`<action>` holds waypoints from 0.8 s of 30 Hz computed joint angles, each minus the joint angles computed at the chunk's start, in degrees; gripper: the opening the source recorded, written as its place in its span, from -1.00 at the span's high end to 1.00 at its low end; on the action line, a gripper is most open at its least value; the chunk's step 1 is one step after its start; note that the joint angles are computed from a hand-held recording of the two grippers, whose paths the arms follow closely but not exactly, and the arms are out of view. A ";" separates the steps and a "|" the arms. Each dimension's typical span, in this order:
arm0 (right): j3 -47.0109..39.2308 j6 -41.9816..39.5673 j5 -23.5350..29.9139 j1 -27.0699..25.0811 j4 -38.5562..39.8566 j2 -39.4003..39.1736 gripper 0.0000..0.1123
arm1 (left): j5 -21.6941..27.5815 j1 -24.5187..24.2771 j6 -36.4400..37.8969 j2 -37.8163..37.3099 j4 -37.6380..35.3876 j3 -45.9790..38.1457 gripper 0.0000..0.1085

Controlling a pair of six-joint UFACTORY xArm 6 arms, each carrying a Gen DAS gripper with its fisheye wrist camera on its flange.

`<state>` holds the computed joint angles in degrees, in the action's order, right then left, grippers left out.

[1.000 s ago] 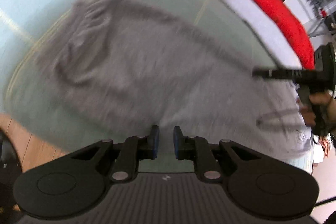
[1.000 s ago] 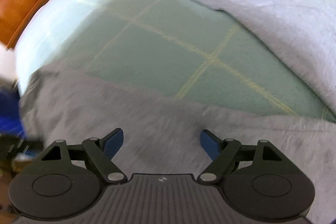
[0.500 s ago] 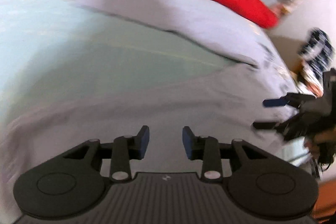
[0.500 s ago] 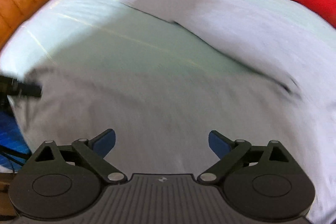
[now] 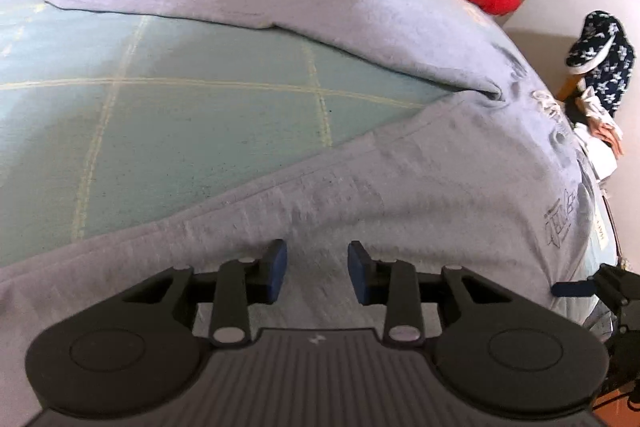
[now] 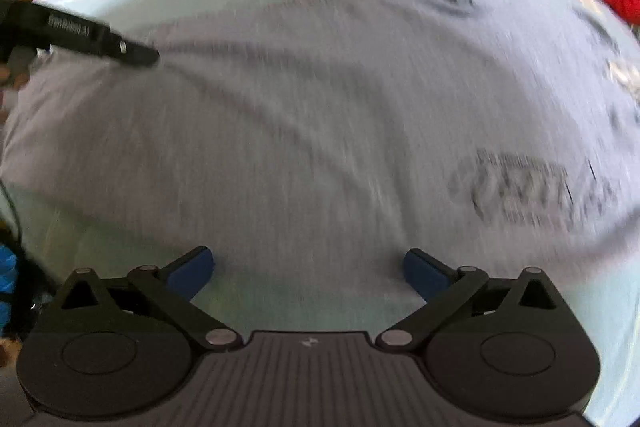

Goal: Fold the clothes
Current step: 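Sweep both open grippers across the printed grey sweatshirt to flatten it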

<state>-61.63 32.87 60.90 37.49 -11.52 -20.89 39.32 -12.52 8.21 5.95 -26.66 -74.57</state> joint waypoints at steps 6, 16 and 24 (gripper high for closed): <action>-0.31 1.56 -7.07 -5.62 -6.46 0.15 -0.83 | 2.43 -2.76 6.07 5.33 -7.68 -9.20 0.27; 9.09 4.99 -3.47 -9.22 -8.58 -7.66 -0.83 | 1.16 -8.01 4.12 18.29 -2.63 -22.04 0.33; 11.60 7.51 -6.65 -9.02 -10.56 -8.33 -0.83 | 8.46 -8.51 1.44 25.77 -3.05 -38.73 0.12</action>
